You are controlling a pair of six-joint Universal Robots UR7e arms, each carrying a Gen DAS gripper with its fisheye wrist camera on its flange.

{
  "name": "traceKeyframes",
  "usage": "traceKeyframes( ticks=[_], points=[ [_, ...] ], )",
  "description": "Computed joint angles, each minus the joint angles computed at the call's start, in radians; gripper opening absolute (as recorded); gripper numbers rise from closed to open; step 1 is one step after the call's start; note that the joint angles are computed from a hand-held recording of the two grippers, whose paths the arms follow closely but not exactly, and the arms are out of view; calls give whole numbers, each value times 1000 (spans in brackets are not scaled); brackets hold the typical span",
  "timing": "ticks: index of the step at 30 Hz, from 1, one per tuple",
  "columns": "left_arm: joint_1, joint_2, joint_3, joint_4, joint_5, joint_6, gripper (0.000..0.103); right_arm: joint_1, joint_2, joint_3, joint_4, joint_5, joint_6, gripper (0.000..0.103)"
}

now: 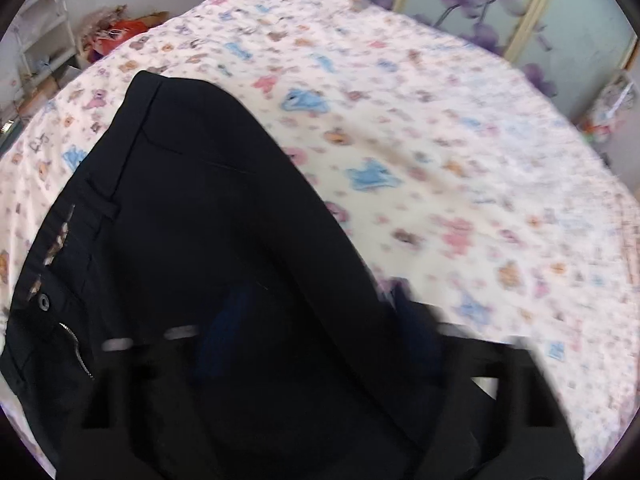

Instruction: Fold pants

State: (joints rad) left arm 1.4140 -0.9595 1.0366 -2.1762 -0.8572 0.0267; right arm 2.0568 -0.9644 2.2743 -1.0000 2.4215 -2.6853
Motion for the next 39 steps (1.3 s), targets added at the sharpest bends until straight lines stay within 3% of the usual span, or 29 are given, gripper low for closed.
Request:
traceKeyframes(
  ticks=[1, 3, 9, 11, 14, 16, 18, 20, 23, 25, 27, 28, 30, 32, 35, 38, 39],
  points=[
    [12, 7, -13, 17, -21, -10, 18, -1, -1, 2, -3, -6, -2, 5],
    [26, -9, 13, -7, -51, -47, 9, -1, -1, 4, -7, -8, -3, 5],
    [52, -166, 205, -153, -171, -21, 5, 7, -33, 11, 14, -31, 4, 5],
    [66, -239, 258, -163, -260, -15, 5, 17, -62, 3, 47, -36, -6, 5],
    [77, -305, 299, -157, -328, -12, 5, 15, -118, -35, 149, -53, 12, 5],
    [77, -326, 304, -138, -340, -26, 5, -11, -147, -107, 290, -70, 41, 5],
    [74, -351, 319, -140, -364, -46, 5, -13, -172, -161, 359, -89, -19, 5],
    [68, -413, 395, -201, -395, -30, 5, 29, -215, -149, 273, -85, -154, 5],
    [86, -516, 528, -303, -444, 14, 6, 81, -252, -87, 177, -31, -233, 5],
    [133, -592, 634, -357, -500, 30, 7, 86, -233, -74, 237, 32, -166, 5],
    [184, -635, 709, -373, -530, 43, 7, 59, -186, -63, 342, 75, -14, 5],
    [208, -649, 744, -379, -531, 47, 7, 30, -178, -23, 337, 47, 64, 5],
    [246, -660, 788, -389, -538, 49, 7, -9, -175, 46, 252, -11, 127, 5],
    [291, -663, 817, -435, -611, 68, 7, -12, -167, 79, 172, -22, 105, 5],
    [297, -668, 819, -447, -649, 91, 11, 16, -142, 44, 191, 34, 64, 5],
    [306, -665, 784, -401, -680, 92, 28, 11, -138, 60, 162, 20, 65, 5],
    [313, -663, 771, -391, -696, 82, 39, 12, -135, 62, 153, 19, 64, 5]
  ],
)
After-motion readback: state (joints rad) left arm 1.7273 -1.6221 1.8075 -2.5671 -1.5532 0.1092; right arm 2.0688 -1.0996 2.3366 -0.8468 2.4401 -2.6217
